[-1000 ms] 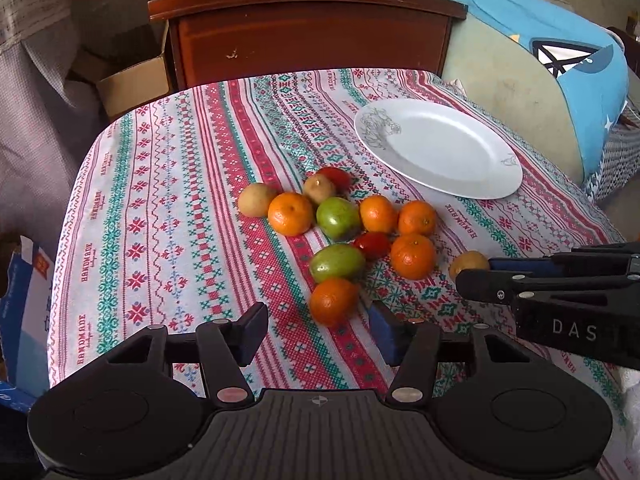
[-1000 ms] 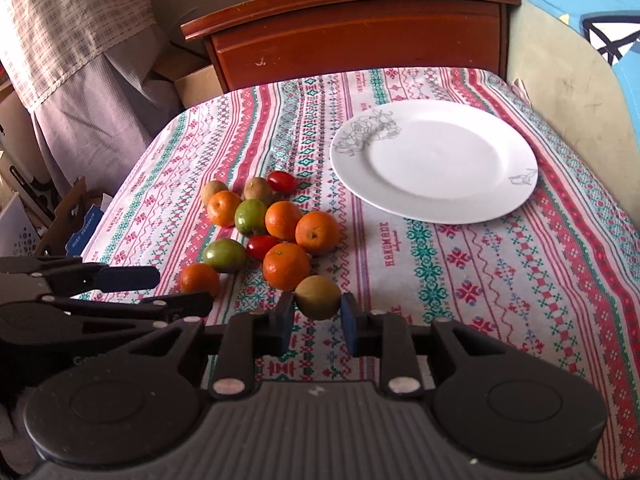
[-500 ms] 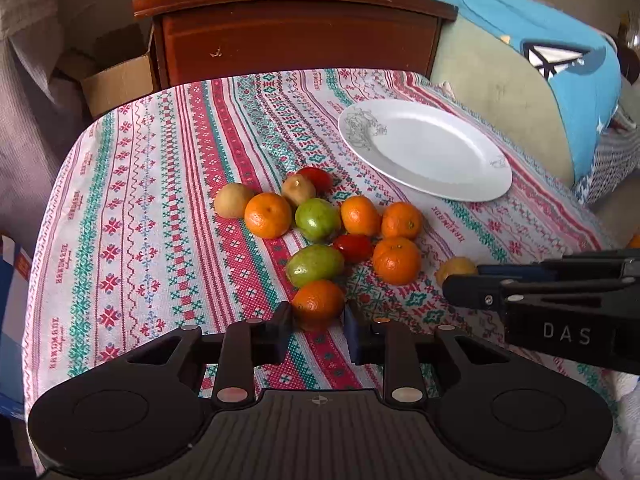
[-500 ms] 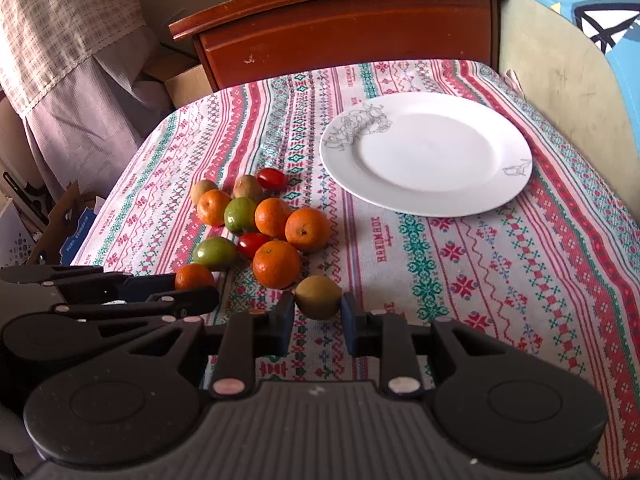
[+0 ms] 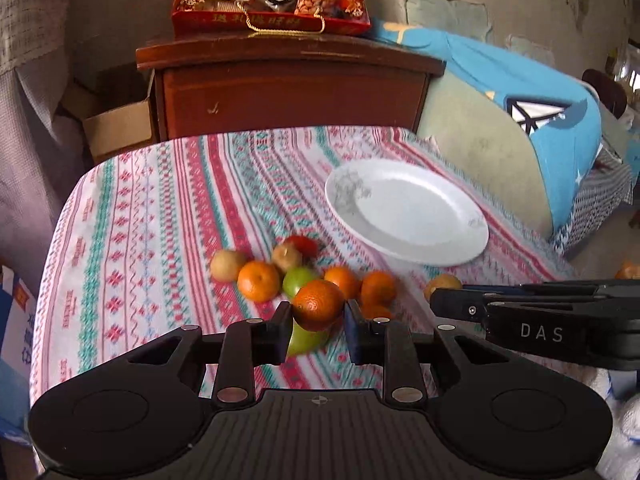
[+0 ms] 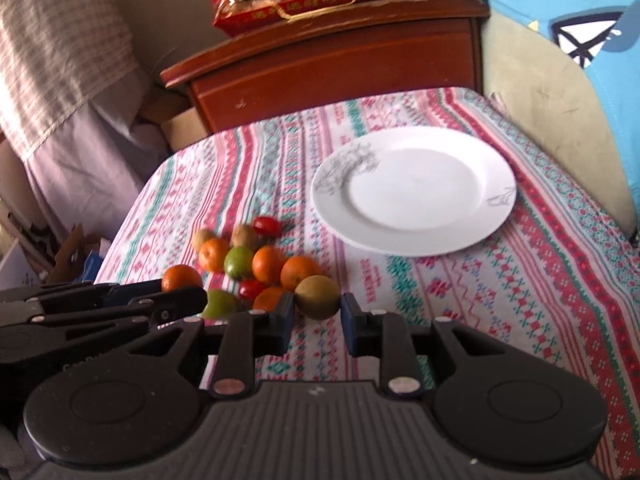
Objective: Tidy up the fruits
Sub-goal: 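Carry both fruits over the white plate and open both grippers to release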
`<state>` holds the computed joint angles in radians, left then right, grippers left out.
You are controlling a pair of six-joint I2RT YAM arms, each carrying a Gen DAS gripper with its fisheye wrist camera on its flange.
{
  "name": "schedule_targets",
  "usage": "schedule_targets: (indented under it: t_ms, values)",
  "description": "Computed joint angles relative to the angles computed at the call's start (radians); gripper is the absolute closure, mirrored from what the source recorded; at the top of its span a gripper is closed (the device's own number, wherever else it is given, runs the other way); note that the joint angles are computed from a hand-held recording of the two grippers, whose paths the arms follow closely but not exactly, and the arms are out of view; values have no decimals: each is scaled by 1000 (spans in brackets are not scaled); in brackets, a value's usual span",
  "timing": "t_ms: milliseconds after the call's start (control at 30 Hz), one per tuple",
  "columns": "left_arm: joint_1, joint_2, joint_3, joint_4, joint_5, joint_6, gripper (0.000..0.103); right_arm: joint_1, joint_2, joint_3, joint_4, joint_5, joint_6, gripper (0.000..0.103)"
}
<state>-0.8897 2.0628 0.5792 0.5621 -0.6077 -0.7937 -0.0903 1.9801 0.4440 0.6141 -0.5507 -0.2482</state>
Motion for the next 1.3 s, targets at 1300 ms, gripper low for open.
schedule_targets:
  t_ms: [1300]
  values:
    - [195, 238, 394, -45, 192, 179, 75, 17, 196, 250, 45, 156, 263, 71]
